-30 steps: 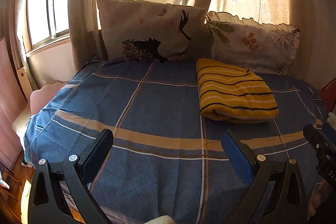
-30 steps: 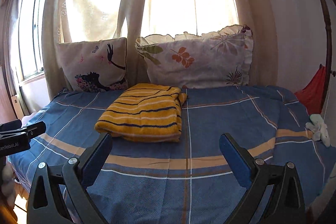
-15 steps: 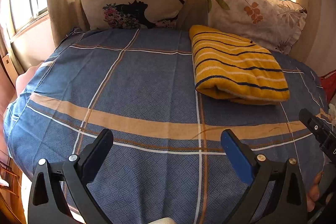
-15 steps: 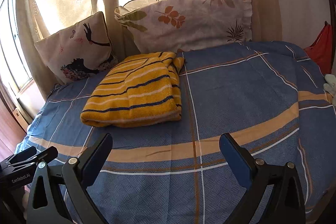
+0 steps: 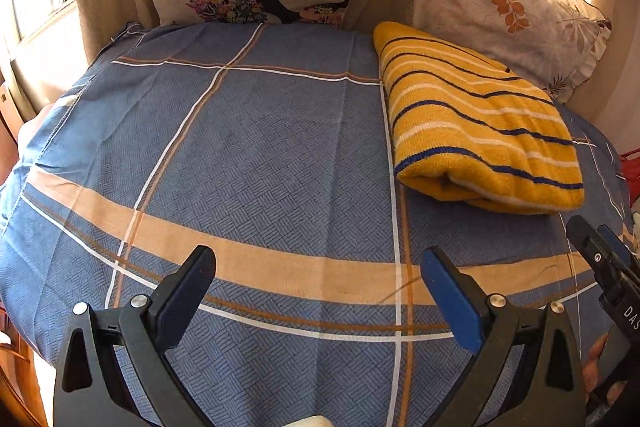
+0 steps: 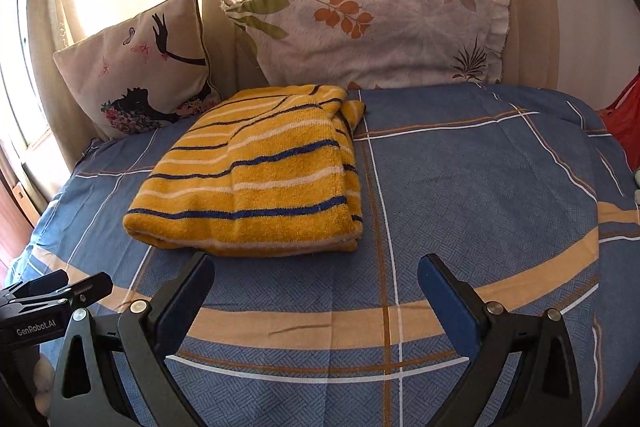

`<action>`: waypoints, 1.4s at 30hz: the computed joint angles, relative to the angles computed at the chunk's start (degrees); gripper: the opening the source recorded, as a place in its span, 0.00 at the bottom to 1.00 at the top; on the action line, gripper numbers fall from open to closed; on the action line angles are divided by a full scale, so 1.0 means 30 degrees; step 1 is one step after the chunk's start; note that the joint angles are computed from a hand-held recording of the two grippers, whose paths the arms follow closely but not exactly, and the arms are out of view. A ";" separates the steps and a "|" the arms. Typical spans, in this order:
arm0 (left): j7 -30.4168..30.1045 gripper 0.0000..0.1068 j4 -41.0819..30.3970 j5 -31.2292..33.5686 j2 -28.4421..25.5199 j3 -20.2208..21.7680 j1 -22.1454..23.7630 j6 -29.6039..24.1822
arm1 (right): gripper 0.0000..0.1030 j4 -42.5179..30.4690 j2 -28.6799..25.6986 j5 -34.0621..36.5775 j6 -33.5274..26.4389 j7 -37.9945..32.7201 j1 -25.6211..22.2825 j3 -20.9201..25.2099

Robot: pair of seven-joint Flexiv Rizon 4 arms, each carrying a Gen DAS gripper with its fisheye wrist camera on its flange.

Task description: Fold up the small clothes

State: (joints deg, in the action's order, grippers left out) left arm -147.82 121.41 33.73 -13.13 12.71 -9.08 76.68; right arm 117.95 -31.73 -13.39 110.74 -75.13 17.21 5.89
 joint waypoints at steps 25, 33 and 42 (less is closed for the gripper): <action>-0.0557 0.96 -0.0984 0.0169 -0.1654 0.1551 -0.1410 0.0016 | 1.00 -0.1096 -0.1253 -0.1721 -0.1759 0.3110 -0.3765 0.3499; -0.0837 0.96 -0.1003 0.0541 -0.1577 0.1314 -0.1187 -0.0033 | 1.00 -0.0925 -0.0988 -0.1683 -0.1878 0.3182 -0.2955 0.2682; -0.1132 0.96 -0.1114 0.0899 -0.1529 0.1156 -0.1116 -0.0289 | 1.00 -0.0764 -0.0814 -0.1360 -0.1854 0.3132 -0.2404 0.2167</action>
